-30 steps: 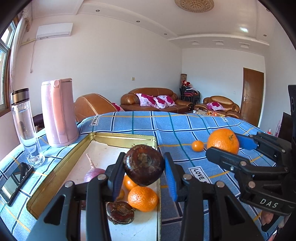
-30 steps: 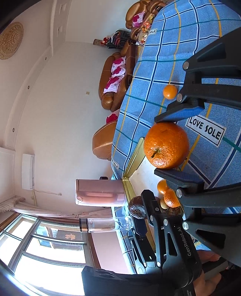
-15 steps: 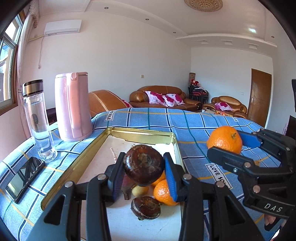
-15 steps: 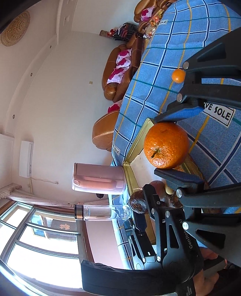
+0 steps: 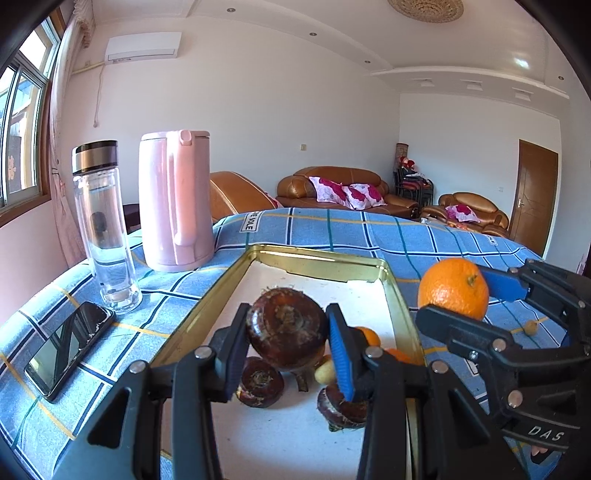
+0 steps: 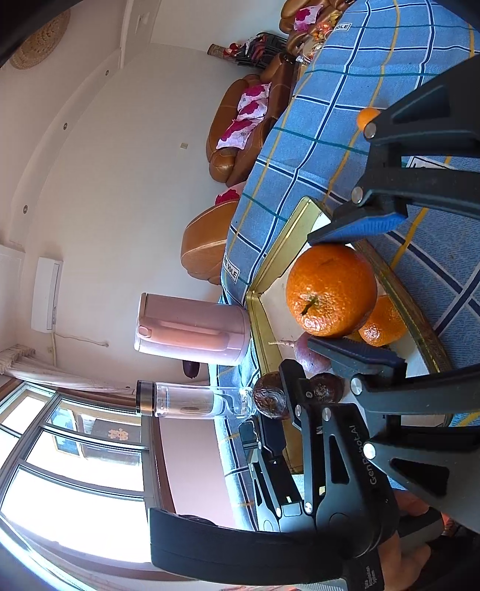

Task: Organize fruits
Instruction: 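Lower the orange and brown fruit into the tray and open both tools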

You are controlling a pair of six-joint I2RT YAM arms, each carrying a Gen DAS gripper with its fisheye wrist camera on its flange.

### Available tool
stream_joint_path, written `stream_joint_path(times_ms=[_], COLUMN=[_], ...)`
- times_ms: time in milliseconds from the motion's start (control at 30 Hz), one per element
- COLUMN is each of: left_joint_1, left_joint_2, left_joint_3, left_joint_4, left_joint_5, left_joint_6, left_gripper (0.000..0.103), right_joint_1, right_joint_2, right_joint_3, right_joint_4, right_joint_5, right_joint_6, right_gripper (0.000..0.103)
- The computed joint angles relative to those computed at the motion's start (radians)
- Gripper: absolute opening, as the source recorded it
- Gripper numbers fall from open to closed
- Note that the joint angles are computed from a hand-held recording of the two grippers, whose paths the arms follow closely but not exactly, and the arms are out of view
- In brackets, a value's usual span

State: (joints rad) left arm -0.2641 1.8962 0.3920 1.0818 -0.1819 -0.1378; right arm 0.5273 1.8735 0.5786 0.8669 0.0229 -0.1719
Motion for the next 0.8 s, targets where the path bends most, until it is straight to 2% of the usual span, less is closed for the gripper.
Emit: stream_joint_path(times_ms=[333,800], left_joint_1=[0.076,0.134], left_joint_2=[-0.003,0.027], left_joint_3=[0.017,0.021], left_joint_4=[-0.071,-0.104], left_joint_5=[0.022,0.047], left_joint_6=[0.014,0.037], left_gripper=[0.042,0.042], right_joint_1=[0.036,0.084], right_joint_2=[0.058,0.114], right_joint_3=[0.072,0.159], right_joint_4=[-0.059,-0.15], right_joint_5=[-0.017,-0.018], right_joint_6=[0.013,0.006], right_gripper=[0.051,0.051])
